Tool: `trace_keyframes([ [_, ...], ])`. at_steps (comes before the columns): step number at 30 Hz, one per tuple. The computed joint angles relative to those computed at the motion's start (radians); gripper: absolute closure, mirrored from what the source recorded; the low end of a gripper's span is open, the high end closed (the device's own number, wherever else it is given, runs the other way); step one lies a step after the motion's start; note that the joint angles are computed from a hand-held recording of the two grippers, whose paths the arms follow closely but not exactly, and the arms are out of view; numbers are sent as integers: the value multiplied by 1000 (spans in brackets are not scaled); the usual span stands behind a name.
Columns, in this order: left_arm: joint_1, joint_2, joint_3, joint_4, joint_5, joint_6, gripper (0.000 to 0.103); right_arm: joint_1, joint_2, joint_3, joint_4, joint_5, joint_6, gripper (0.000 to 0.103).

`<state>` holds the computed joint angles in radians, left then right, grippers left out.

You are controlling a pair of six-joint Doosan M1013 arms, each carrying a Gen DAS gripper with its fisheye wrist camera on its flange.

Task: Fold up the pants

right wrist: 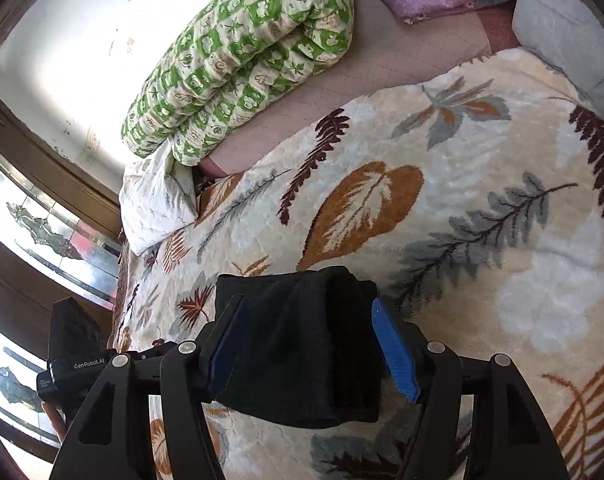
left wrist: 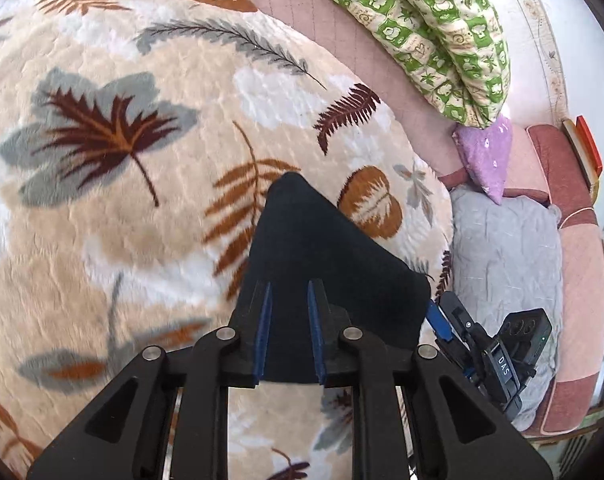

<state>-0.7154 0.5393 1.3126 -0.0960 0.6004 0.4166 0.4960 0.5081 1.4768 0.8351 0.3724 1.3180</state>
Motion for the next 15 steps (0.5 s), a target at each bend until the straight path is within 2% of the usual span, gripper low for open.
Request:
trace_keyframes([
  [3, 12, 21, -27, -32, 29, 30, 88, -5, 27, -15, 64, 11, -30, 37],
  [6, 17, 27, -31, -71, 11, 62, 88, -13, 46, -23, 129, 29, -64, 37],
  [9, 16, 53, -89, -64, 43, 100, 88, -25, 59, -23, 222, 56, -136, 37],
  [10, 15, 65, -113, -59, 61, 111, 88, -27, 63, -27, 213, 66, -131, 37],
  [12, 15, 96, -174, -59, 118, 142, 88, -31, 69, -31, 245, 81, -177, 44],
  [13, 15, 114, -209, -62, 151, 163, 88, -35, 72, -33, 278, 96, -216, 53],
  [15, 12, 147, -274, -53, 210, 191, 88, -36, 80, -42, 228, 96, -170, 61],
])
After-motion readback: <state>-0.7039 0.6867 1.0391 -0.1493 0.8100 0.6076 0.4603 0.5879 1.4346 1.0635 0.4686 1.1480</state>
